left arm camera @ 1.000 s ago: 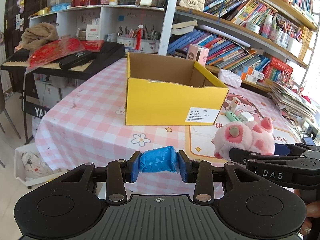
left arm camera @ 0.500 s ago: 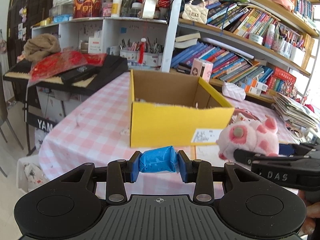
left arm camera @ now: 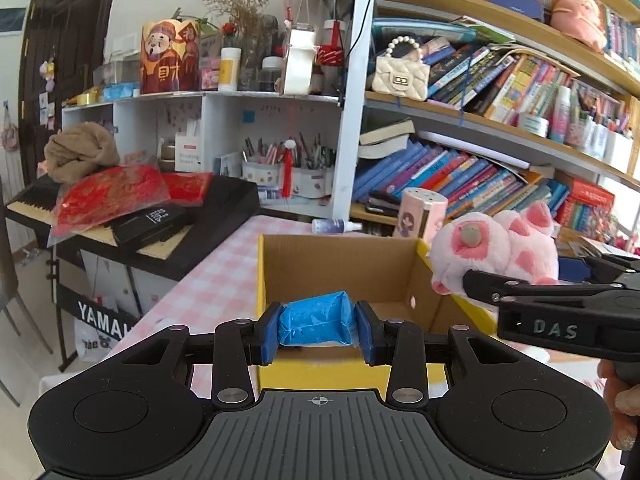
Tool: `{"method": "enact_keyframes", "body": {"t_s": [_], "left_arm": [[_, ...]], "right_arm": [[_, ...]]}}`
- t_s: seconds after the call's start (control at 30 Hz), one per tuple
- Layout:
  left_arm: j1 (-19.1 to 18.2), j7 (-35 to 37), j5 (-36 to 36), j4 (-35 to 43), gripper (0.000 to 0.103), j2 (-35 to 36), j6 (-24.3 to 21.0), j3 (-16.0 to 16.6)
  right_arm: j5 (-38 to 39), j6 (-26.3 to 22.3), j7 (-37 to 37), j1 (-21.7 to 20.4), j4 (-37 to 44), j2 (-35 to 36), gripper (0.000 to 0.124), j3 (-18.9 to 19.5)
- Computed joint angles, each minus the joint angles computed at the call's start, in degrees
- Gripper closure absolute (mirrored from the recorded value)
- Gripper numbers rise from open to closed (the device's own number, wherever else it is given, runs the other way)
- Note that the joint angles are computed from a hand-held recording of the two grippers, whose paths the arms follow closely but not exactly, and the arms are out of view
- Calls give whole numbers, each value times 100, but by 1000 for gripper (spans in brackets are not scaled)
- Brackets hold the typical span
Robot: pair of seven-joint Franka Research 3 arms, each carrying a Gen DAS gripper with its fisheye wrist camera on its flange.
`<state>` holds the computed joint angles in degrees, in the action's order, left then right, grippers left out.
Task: Organize objects
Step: 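Lower the pig plush and blue clip into the yellow box and open both grippers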
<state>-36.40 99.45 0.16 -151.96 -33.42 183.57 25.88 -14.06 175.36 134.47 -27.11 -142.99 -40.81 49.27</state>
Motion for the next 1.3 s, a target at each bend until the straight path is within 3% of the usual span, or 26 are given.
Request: {"method": "enact_keyframes", "body": {"t_s": [0.17,0.33,0.43,0.57,0.7,0.8,0.83,1.03,1.3], "left_arm": [[3,-171,-59,421,66,751,59,-131],[450,-244,-170,778,66,1372,-148,-625],[714,-186,-270,948,66,1638,-270,-924],[1322,-270,-271,1086,66,1891,-403,-1546],[1963,-474,-227,1217,66,2041,-552,-2135],[2175,-547,-264,1304,66,2102,-688,-2337],[2252,-575,-251,1305,66,2114,-672,-2410],[2425,-608,-224,1338,66,2118,-746,-2572],[2550,-719,-146,1297,66,2043,-779,-2684]], "right_arm": [[-439,115,-556,-498,516,976,46,222],[-1124,99,-972,-972,916,1816,46,610],[-1578,-227,-1216,-1091,1279,2508,46,737],[-1750,-711,-1681,-683,1648,3333,46,435],[-262,-834,-3151,196,1761,3709,43,-343],[1166,-1238,-4322,648,1990,3914,42,-739],[1282,-1212,-4539,735,1989,3919,42,-818],[1630,-1510,-4984,1189,2128,3966,41,-1244],[1929,-1495,-5423,1752,2153,3998,40,-1810]]}}
